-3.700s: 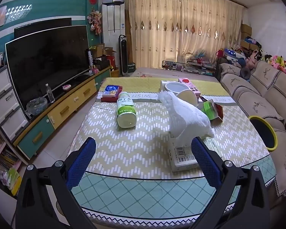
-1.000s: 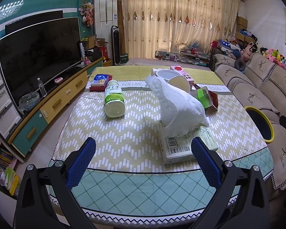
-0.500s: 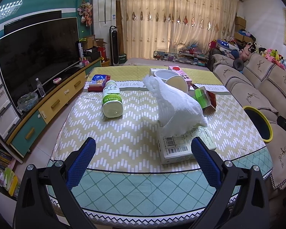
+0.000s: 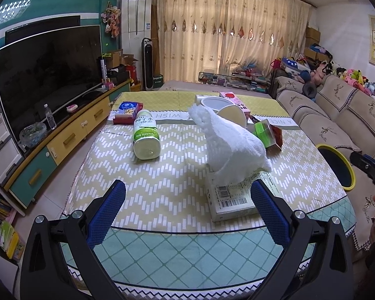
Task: Collect trash
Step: 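Grasp the red snack wrapper on the table with the right gripper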
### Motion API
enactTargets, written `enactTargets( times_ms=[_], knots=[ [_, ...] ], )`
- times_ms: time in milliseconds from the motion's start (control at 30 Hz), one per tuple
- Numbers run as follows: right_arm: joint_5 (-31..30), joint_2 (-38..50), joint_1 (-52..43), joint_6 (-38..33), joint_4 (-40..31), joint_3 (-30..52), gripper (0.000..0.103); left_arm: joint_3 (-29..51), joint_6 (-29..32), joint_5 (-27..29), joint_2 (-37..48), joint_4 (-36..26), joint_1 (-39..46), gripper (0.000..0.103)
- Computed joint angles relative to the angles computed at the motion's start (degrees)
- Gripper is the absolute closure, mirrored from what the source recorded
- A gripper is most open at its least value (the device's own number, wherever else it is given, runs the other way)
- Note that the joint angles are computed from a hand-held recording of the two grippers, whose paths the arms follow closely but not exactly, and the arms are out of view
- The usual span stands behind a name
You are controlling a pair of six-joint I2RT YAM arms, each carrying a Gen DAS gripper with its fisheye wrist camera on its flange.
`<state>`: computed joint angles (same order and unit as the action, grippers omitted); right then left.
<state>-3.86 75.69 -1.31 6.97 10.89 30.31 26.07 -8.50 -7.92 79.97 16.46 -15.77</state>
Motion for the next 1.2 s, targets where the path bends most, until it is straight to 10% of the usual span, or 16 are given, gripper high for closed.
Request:
enactTargets(
  times_ms=[733,1100,1200],
  knots=[
    [2.7,34.3,4.8,-6.8,-7.2,31.0,0.055,4.8,5.2,5.5,11.4,8.9,4.5,0.004],
    [4.0,45.3,5.3,-10.6,-9.7,42.7,0.063,8.8,5.3,9.0,15.9,10.8,3.5,0.004],
    [2.7,46.9,4.9,-11.3,-11.0,45.2,0.082,9.4,5.3,9.6,16.3,10.8,3.2,0.004]
  ],
)
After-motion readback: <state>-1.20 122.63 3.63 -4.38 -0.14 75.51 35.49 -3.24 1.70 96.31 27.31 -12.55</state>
